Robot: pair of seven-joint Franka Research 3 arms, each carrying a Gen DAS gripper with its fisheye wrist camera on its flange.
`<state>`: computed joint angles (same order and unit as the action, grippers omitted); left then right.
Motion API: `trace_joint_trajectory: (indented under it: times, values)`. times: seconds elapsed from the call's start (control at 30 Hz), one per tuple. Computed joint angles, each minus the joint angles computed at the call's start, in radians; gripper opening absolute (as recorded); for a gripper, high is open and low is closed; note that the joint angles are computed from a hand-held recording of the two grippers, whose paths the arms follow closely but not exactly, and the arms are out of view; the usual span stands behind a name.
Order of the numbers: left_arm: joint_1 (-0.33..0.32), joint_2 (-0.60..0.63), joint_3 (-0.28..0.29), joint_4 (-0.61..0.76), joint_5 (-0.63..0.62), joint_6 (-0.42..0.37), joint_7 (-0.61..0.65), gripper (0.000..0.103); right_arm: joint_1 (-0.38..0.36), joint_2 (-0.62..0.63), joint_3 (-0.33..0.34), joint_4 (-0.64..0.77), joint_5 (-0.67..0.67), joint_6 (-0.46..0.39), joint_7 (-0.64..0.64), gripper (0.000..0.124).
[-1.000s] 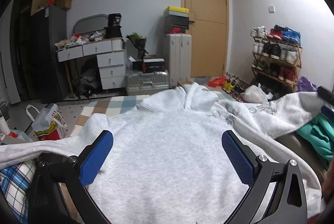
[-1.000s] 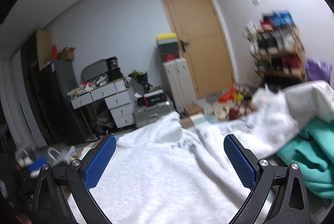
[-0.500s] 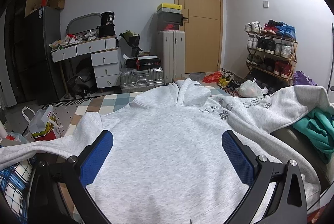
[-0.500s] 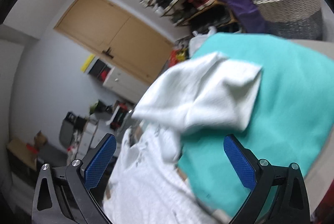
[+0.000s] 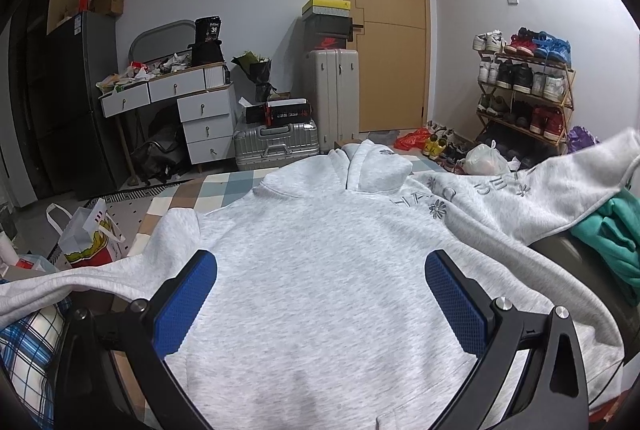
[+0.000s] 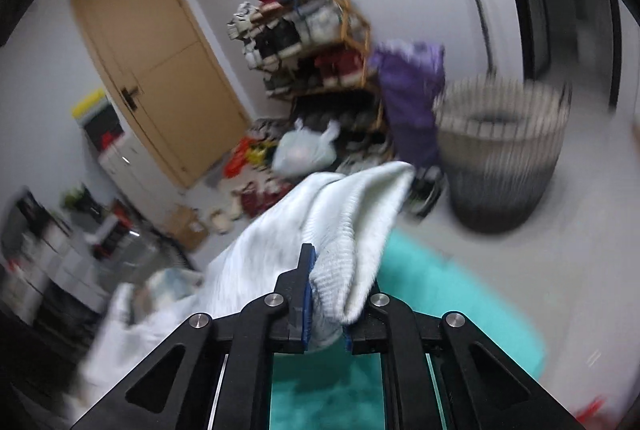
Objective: Fold large clothes
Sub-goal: 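Grasp the grey hoodie sleeve cuff with the right gripper and lift it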
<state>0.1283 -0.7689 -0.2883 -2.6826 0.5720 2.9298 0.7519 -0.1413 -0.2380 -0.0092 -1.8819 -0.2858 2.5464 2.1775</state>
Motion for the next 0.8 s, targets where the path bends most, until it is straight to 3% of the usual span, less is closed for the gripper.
trace_joint_trajectory:
  times: [0.1,0.2,0.33,0.5,0.7,0.8]
  values:
    - [0.013,0.000,-0.014,0.001,0.012,-0.006,-0.004,0.102,-0.001,0.094,0.038,0.185,-0.165,-0.151,-0.019,0.009]
    - [0.029,-0.004,-0.024,0.002,0.030,-0.015,-0.009,0.102,0.036,0.168,0.030,0.298,-0.254,-0.208,0.012,0.009]
    - [0.050,-0.026,-0.024,-0.009,0.057,-0.024,-0.014,0.102,0.101,0.190,-0.008,0.336,-0.106,-0.145,-0.040,0.009]
    - [0.070,-0.066,0.014,-0.031,0.061,-0.019,-0.016,0.102,0.180,0.191,-0.003,0.388,0.142,-0.062,-0.212,0.009]
    - [0.132,-0.163,0.056,-0.087,0.041,-0.015,-0.034,0.102,0.279,0.283,0.040,0.586,0.350,-0.072,-0.320,0.009]
    - [0.164,-0.214,0.074,-0.115,0.025,-0.021,-0.042,0.102,0.357,0.392,0.079,0.762,0.414,-0.113,-0.357,0.008]
